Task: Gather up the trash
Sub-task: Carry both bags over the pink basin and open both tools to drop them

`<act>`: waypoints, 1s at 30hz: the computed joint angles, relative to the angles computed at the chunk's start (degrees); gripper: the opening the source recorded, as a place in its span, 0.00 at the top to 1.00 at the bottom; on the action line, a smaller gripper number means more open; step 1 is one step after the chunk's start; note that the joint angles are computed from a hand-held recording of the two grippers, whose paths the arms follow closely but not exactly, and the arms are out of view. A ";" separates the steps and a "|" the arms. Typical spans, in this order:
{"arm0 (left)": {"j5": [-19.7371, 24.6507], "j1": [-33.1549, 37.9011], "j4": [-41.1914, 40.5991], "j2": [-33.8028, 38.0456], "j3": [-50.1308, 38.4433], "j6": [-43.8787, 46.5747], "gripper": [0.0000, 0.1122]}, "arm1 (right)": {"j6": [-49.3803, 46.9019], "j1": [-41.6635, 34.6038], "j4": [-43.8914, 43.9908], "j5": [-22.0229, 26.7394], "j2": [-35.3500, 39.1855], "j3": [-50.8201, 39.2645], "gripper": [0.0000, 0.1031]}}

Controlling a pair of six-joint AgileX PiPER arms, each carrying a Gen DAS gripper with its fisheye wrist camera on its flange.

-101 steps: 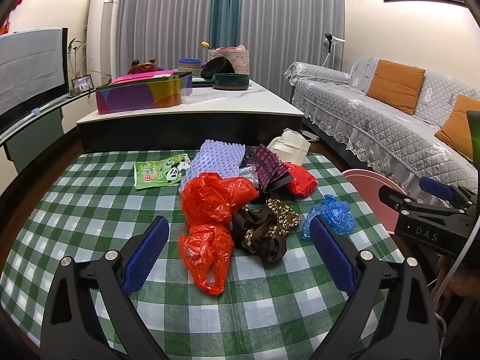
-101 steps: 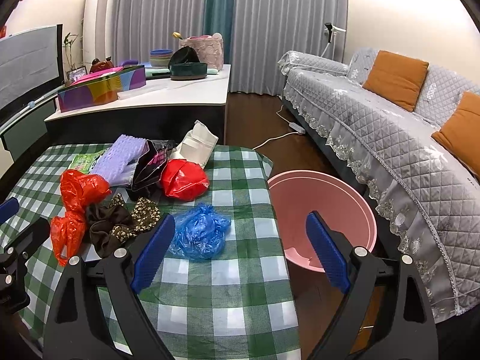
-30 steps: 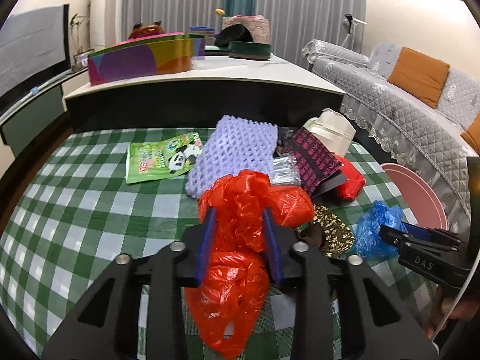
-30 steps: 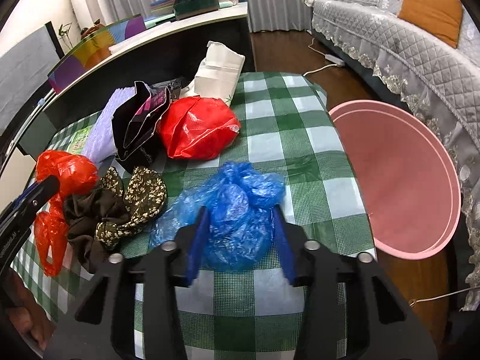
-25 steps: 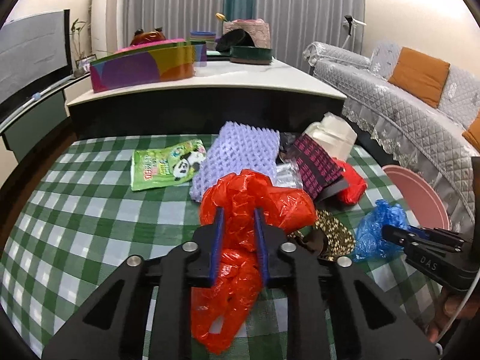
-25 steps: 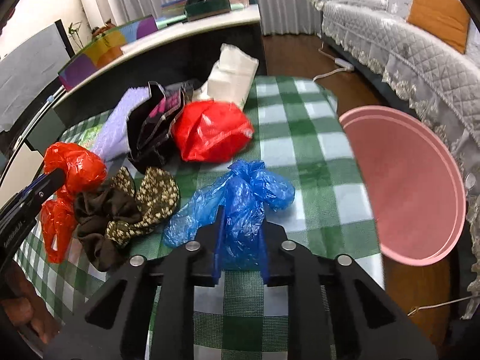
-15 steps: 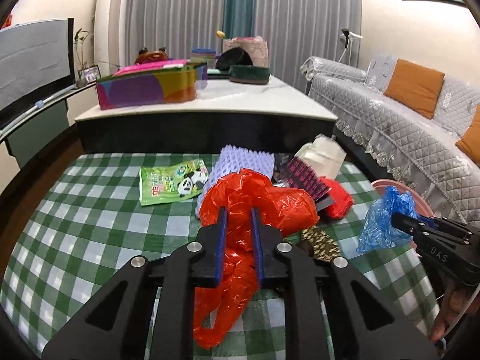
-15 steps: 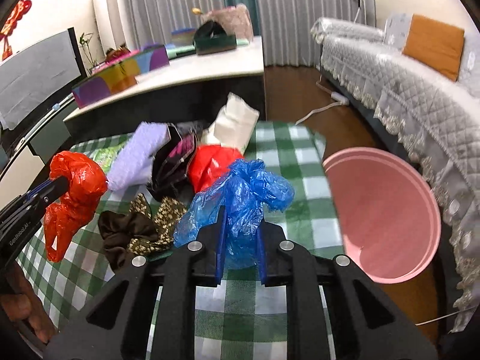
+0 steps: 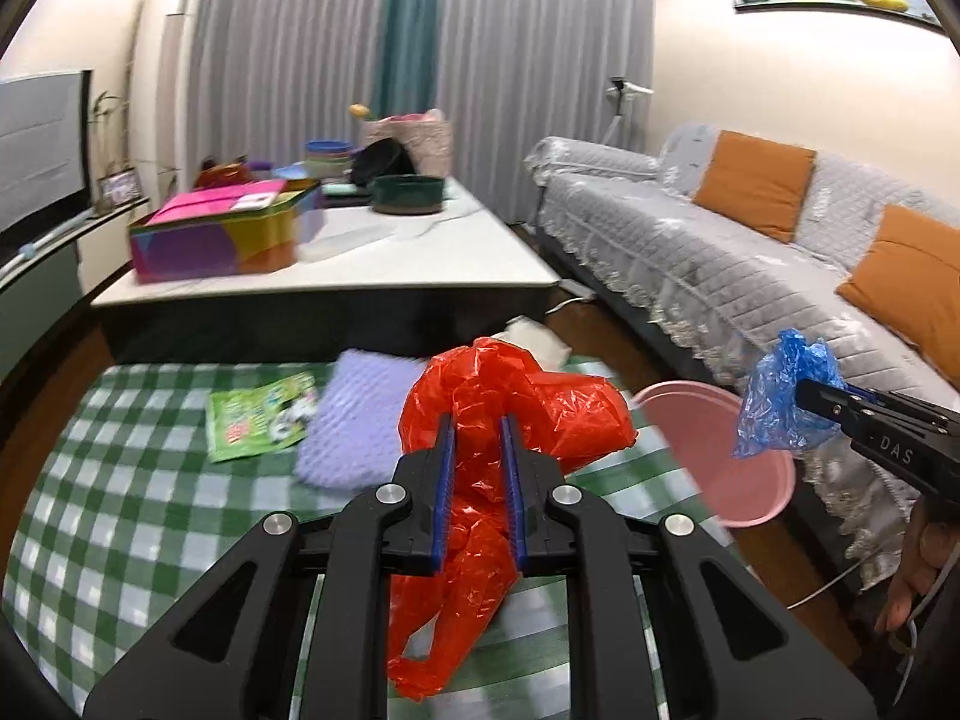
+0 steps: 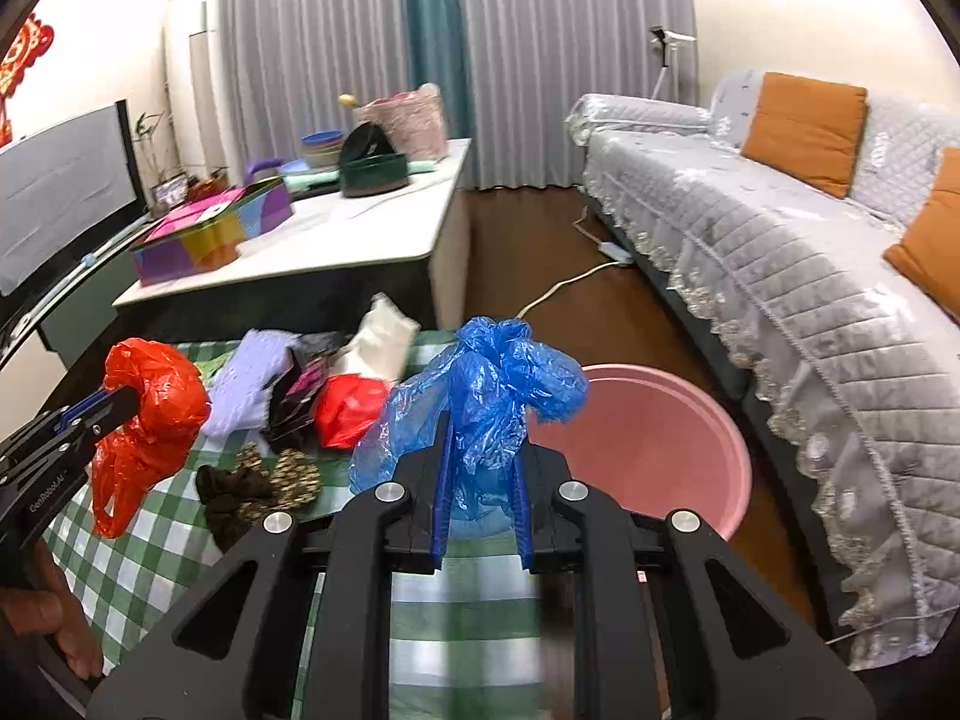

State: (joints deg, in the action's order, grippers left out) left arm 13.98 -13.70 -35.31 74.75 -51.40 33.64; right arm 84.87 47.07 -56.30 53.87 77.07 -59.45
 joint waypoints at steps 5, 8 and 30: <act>1.88 -5.04 6.50 4.22 -6.78 -9.20 0.87 | -13.85 -9.25 4.45 -1.08 -5.51 -0.35 0.83; 3.03 -7.72 7.63 8.23 -11.73 -12.46 0.87 | -17.79 -15.97 5.27 -4.28 -6.65 0.56 0.83; 10.55 -21.24 10.81 39.12 -47.55 -18.16 0.87 | -20.51 -35.43 8.68 -22.25 0.63 6.89 0.83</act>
